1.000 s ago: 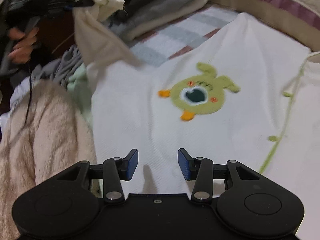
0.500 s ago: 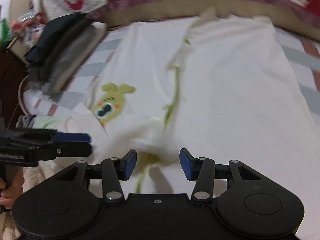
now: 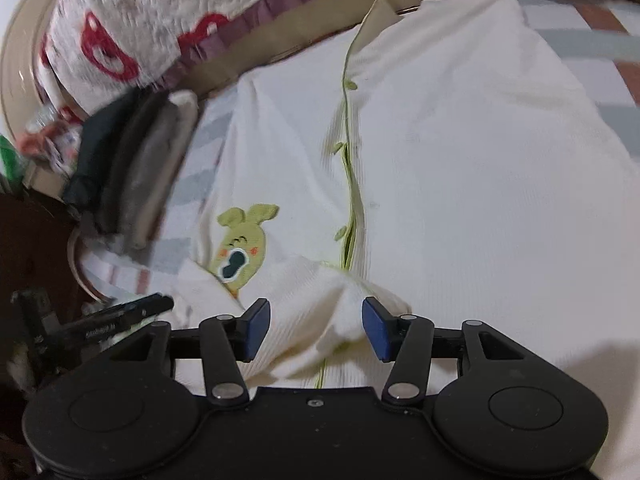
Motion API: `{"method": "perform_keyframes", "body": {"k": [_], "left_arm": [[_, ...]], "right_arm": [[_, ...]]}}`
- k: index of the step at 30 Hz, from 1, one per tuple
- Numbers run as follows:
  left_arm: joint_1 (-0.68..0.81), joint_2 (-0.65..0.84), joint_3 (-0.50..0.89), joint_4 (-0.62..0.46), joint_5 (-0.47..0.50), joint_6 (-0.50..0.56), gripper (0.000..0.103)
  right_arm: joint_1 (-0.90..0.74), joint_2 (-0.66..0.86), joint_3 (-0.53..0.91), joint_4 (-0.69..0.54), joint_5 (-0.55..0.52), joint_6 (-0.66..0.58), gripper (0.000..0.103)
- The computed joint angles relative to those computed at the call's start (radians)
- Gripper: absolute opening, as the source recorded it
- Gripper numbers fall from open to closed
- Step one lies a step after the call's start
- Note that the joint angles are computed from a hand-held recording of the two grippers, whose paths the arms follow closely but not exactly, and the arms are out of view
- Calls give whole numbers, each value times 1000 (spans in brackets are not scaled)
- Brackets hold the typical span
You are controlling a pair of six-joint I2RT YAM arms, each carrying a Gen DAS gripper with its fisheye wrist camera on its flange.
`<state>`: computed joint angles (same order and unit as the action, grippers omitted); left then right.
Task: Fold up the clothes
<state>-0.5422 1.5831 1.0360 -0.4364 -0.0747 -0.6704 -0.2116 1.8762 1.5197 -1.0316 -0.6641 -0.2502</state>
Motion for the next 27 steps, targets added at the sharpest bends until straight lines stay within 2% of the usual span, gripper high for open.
{"method": "perform_keyframes", "body": {"k": [1,4,6,10,12,13,14,15,17,21,27], "left_arm": [[-1,2,1,2,14,-7,62],[1,-8,-4,30,61,-10,62],[-3,-13,-10,73,78,11,64],[-14,19,-33,138,130,19,65],[0,39,-39,142,196,-11,65],[7,39,-45,150,222,-19,65],[7,38,-45,156,233,-13,65],[6,38,-45,158,237,-6,65],[-3,39,-46,159,240,8,66],[-17,32,-58,170,262,23,68],[-34,25,-60,172,303,52,70]], "right_arm": [[38,-2,25,10,54,-2,56],[167,43,162,-44,203,-107,57],[230,111,270,-104,260,-131,57],[298,240,369,-136,332,-86,58],[312,252,321,-115,341,-125,58],[312,209,243,-60,344,-167,57],[312,166,166,-5,345,-208,35],[309,125,98,46,340,-244,8],[241,23,24,103,224,-217,8],[46,-287,-214,321,-60,-101,8],[-198,-357,-354,182,-114,-190,8]]}}
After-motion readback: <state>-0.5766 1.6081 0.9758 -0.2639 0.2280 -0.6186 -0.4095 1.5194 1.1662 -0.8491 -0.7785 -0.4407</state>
